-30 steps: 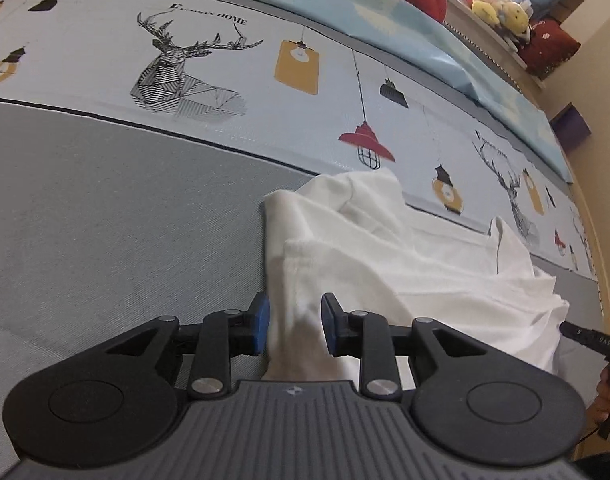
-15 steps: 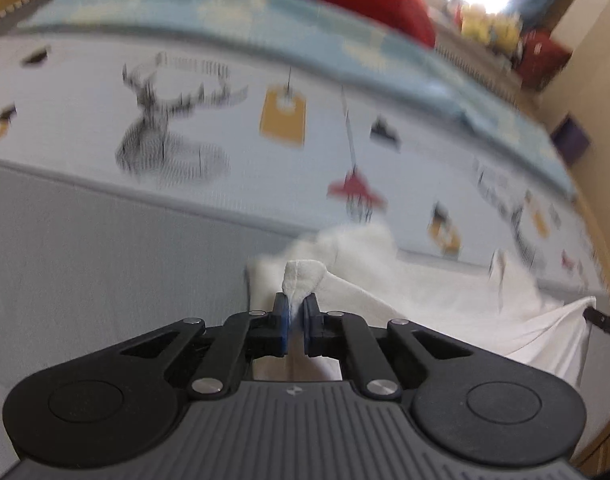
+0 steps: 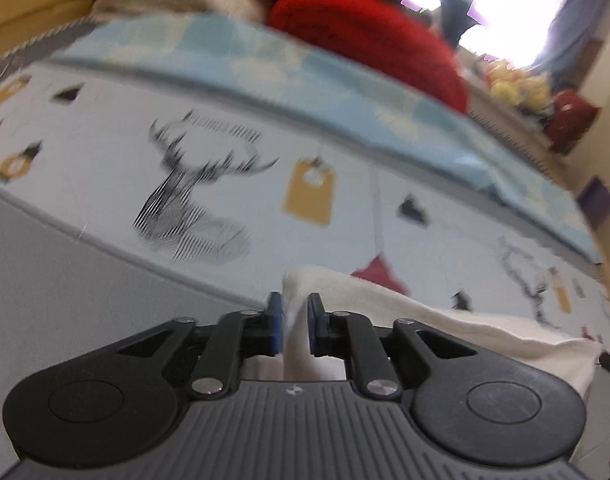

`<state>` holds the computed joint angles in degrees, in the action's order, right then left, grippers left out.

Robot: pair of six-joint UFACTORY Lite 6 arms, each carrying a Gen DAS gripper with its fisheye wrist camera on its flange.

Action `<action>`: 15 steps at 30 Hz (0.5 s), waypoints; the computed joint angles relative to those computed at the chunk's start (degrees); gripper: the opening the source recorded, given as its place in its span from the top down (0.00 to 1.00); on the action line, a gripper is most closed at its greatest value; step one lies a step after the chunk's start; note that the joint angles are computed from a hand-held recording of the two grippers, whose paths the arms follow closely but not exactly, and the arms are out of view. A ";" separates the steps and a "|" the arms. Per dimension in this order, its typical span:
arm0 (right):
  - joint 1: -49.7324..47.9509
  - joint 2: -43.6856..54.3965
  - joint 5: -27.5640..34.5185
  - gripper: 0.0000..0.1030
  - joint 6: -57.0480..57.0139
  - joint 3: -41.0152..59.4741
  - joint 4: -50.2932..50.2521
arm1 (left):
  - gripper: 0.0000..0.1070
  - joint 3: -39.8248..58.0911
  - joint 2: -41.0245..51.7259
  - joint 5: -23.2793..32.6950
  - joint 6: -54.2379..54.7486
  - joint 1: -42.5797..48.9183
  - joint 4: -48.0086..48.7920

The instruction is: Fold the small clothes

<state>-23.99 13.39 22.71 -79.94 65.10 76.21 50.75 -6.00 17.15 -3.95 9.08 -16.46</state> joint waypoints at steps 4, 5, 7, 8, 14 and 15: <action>-0.37 2.93 2.68 0.69 19.23 3.82 -20.42 | 0.87 0.70 0.40 6.69 9.69 2.91 -8.03; -1.30 3.24 5.71 0.69 20.75 4.48 -22.81 | 0.85 0.58 0.10 9.09 13.73 4.20 -11.40; -3.17 3.24 11.25 0.68 22.31 5.07 -27.58 | 0.81 -0.35 -1.01 13.85 18.85 6.51 -15.43; -3.92 2.58 13.10 0.67 22.76 4.62 -29.63 | 0.78 -0.86 -1.53 16.42 20.30 7.62 -16.26; -10.81 -3.25 23.68 0.54 19.41 -1.36 -37.63 | 0.71 -8.24 -8.29 28.39 23.97 9.59 -12.81; -11.94 -3.60 25.08 0.54 19.04 -2.26 -39.48 | 0.71 -10.09 -10.03 29.10 23.73 8.99 -11.61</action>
<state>-35.93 9.79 47.78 -60.90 62.85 36.73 40.66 -16.02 46.25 19.78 18.07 -28.07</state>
